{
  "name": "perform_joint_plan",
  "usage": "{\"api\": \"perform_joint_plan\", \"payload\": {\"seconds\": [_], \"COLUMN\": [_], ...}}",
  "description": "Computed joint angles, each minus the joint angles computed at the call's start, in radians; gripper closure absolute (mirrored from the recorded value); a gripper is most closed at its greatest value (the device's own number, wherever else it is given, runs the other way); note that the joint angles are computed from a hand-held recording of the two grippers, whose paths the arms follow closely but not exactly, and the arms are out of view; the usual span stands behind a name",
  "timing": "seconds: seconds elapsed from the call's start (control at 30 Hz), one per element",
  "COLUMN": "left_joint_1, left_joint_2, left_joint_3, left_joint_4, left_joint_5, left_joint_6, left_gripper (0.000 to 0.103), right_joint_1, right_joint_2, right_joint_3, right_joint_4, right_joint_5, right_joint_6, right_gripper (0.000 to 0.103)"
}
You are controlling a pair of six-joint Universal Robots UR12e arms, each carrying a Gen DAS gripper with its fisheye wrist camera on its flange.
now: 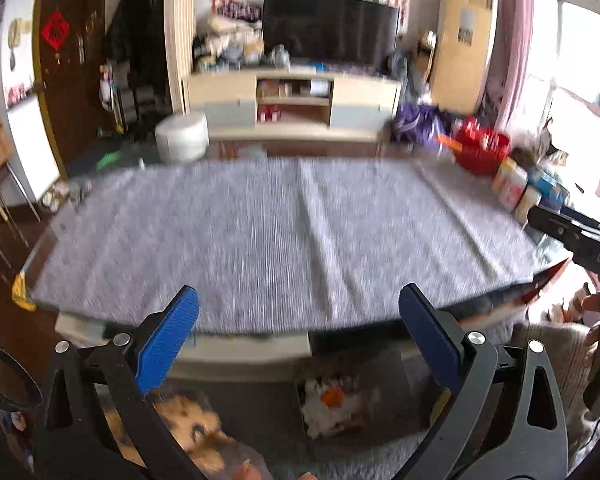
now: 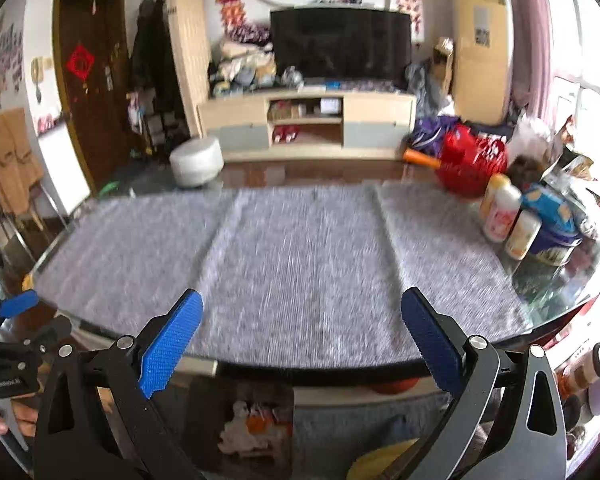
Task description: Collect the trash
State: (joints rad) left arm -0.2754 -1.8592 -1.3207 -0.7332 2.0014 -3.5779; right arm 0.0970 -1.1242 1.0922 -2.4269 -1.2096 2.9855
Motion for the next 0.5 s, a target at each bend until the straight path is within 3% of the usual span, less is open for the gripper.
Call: {"api": "perform_joint_plan", "payload": {"seconds": [0.2,0.4,0.5], "left_joint_1": [-0.026,-0.045,-0.054], "left_joint_2": [-0.010,-0.012,-0.014], "left_joint_3": [0.052,0.078,0.082], "left_joint_4": [0.077,0.108,0.101], "left_joint_5": [0.123,0.190,0.203], "left_joint_6": [0.090,0.094,0.091], "left_gripper": [0.008,0.008,0.008], "right_joint_1": [-0.005,-0.008,-0.002], "right_joint_2": [-0.011,-0.043,-0.057], "right_joint_3": [-0.013,0.015,0.037], "right_joint_4": [-0.075,-0.153,-0.177], "right_joint_5": [0.013,0.006,-0.042], "right_joint_6": [0.020,0.041,0.055], "right_gripper": [0.003,0.003,0.003]}}
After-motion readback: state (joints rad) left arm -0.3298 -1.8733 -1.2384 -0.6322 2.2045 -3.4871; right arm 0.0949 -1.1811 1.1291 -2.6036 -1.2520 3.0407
